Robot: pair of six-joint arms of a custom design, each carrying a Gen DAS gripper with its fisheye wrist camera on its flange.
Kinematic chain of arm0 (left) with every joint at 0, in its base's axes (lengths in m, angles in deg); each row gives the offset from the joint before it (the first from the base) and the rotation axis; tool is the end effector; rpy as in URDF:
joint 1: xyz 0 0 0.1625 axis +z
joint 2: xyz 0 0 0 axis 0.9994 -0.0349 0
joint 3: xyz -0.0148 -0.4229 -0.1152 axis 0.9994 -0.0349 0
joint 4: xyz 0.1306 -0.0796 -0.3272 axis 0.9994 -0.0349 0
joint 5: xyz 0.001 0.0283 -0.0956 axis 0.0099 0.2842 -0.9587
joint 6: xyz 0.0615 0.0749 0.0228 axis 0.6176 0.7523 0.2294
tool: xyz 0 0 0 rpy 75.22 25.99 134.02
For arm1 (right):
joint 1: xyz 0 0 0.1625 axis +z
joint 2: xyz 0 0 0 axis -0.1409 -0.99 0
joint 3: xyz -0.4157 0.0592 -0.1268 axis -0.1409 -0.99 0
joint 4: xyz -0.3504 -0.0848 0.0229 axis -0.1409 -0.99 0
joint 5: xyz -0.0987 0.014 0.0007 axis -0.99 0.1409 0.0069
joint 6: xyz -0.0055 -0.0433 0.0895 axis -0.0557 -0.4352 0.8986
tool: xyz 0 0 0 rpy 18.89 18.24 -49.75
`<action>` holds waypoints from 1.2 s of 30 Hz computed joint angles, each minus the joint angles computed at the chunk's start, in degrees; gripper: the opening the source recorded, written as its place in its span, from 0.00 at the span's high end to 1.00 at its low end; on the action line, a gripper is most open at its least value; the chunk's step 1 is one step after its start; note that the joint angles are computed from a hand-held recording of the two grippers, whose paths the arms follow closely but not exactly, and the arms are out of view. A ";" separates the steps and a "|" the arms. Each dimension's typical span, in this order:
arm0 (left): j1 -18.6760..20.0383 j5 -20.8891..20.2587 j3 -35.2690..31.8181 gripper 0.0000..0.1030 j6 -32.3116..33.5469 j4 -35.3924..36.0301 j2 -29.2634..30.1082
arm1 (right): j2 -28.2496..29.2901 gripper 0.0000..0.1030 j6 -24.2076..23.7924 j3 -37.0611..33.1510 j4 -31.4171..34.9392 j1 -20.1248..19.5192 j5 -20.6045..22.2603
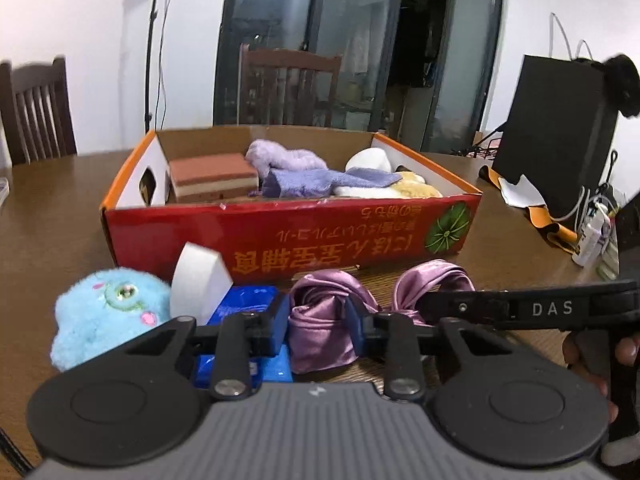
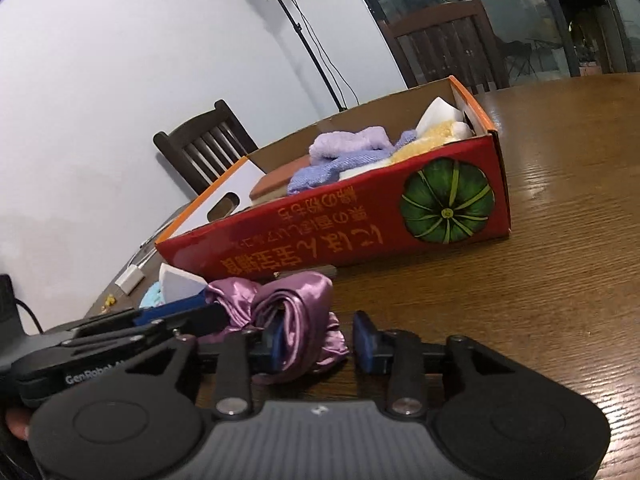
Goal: Organize soft objects
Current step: 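Grasp the pink satin bow with both tools and lift it, then carry the pink satin bow into the box and release it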
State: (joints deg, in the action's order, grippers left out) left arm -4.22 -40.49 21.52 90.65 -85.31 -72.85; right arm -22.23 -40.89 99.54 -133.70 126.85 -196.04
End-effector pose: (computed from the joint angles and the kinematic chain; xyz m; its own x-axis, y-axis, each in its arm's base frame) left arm 0.0522 -0.6829 0.3512 -0.5052 0.7807 -0.3678 0.8534 0.3887 -0.3474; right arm 0.3706 -0.5370 -0.0749 -0.9383 0.1715 0.3003 -0.1906 0.4682 -0.8628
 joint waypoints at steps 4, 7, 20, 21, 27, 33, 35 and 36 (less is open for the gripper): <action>-0.06 1.10 2.91 0.70 4.14 -4.12 -0.24 | 0.58 0.69 -3.11 -1.53 2.12 0.62 -1.68; 0.03 0.87 2.93 0.72 4.49 -4.00 -0.27 | 1.40 0.80 -6.41 -3.16 3.48 1.31 -3.00; 4.89 -6.91 7.45 0.58 -2.11 12.74 -12.94 | -2.53 0.86 -1.22 12.79 -1.03 9.51 -2.72; 5.44 -7.03 7.99 0.58 -2.17 13.91 -13.57 | -2.59 0.86 -0.17 14.42 -1.14 10.10 -2.78; 5.06 -3.94 11.50 0.66 -3.01 13.22 -14.60 | -1.89 0.85 1.13 16.51 -2.27 10.79 -2.66; 4.75 -5.39 11.31 0.83 -3.23 13.99 -14.70 | -1.57 0.85 2.45 16.23 -3.53 10.99 -4.35; 4.53 -6.80 10.52 0.84 -3.07 14.22 -14.74 | -1.77 0.85 1.75 15.63 -3.94 11.09 -4.35; 4.32 -7.79 9.53 0.84 -3.24 14.27 -14.39 | -2.07 0.85 0.81 14.97 -4.20 11.14 -4.33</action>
State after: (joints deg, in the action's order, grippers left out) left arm 0.10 -48.28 31.05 87.41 -71.04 -87.24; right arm -24.30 -40.09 114.51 -137.90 137.99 -200.37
